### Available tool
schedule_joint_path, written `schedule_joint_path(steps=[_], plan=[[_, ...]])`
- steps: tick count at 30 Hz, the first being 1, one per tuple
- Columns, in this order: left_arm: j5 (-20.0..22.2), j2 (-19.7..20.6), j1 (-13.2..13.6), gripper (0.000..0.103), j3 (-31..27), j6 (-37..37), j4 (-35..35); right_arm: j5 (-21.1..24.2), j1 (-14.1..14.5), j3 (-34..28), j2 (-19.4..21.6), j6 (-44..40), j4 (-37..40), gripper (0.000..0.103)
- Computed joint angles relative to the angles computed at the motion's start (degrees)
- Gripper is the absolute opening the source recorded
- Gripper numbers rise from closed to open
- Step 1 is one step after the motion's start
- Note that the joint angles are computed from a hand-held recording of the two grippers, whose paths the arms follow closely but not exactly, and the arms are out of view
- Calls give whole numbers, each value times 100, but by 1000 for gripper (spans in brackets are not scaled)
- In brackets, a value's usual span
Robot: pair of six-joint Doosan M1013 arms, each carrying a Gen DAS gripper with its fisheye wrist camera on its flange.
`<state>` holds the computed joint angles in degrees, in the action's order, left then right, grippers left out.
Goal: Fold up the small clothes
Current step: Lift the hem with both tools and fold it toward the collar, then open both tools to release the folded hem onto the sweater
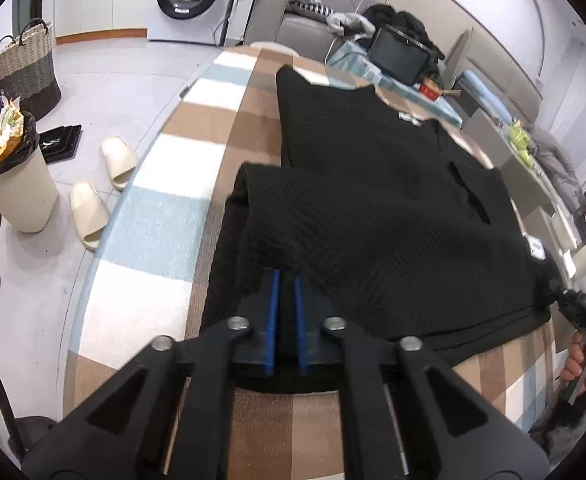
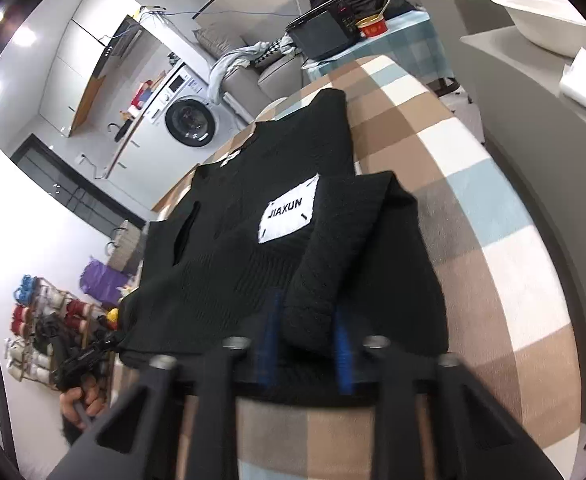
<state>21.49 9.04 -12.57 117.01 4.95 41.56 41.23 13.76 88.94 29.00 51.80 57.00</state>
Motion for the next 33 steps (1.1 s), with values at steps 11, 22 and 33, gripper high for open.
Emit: schedule_joint_path(steps=[11,22,33], plan=[[-98,-160,151,3,-304,-2014,2440,-668,85,-325,-68,-917,877,6],[-3,413,685,53,-915,-1112,1306,-1032,228,-1702,765,1393,-391,43],[-723,370,614,59,-719,1464,-1471,84,267,-1504,743,1063,-557,48]])
